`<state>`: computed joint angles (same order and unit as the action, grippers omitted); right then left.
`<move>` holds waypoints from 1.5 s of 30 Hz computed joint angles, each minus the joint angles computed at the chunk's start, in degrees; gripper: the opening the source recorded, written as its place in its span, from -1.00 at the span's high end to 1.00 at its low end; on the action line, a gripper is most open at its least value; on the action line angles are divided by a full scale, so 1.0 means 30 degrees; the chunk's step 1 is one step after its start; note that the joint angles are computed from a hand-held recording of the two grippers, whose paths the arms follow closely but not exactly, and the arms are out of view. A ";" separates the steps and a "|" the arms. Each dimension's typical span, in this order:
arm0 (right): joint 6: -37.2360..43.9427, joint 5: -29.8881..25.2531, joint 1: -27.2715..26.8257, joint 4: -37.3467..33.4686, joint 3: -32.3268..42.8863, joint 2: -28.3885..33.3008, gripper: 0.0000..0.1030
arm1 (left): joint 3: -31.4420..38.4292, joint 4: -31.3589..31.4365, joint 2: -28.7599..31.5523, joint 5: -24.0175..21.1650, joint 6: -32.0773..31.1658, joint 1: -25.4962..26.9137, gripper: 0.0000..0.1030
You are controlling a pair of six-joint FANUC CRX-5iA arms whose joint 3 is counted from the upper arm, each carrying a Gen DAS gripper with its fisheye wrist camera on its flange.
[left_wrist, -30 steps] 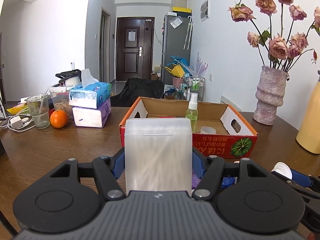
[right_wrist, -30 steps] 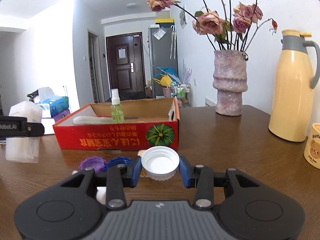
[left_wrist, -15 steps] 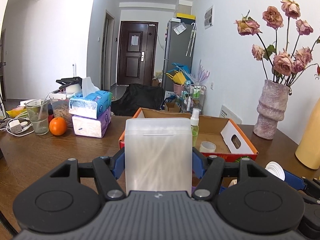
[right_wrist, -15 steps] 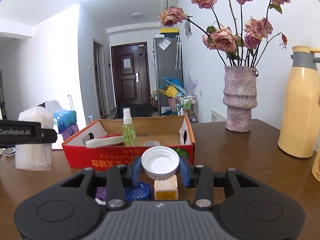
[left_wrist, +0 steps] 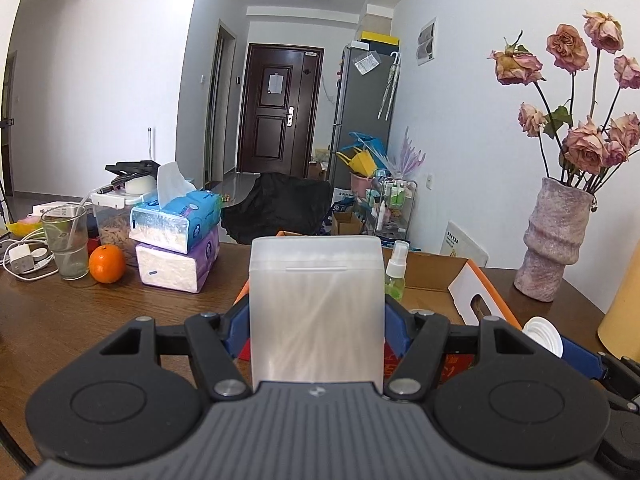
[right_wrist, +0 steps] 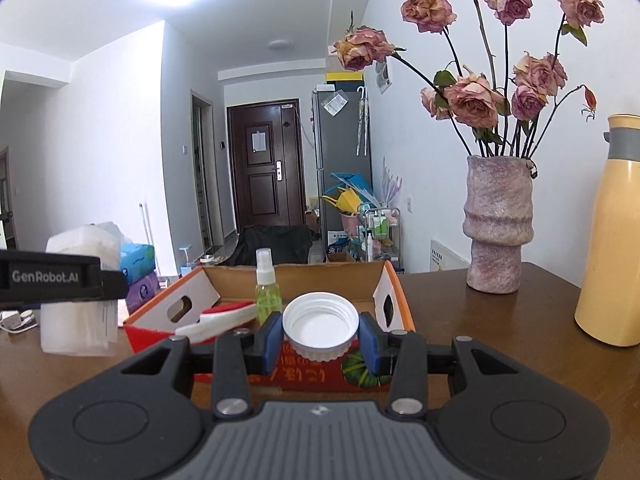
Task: Organize rigid objects
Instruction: 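Carry the swab box and white cap over the red box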
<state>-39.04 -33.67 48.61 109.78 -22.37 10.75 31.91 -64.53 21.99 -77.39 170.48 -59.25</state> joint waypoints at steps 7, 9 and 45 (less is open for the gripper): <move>-0.0390 0.0760 -0.0613 0.0523 0.0996 0.0885 0.23 | 0.0342 0.0179 0.0273 0.0506 -0.0148 0.0817 -0.28; -0.0386 0.0985 -0.0789 0.0667 0.1280 0.1137 0.23 | 0.0505 0.0316 0.0394 0.0593 -0.0200 0.1091 -0.28; 0.2699 0.2790 -0.2522 -0.0172 0.6479 0.5302 0.23 | 0.3349 0.1381 0.2605 0.3043 -0.3393 0.4273 -0.28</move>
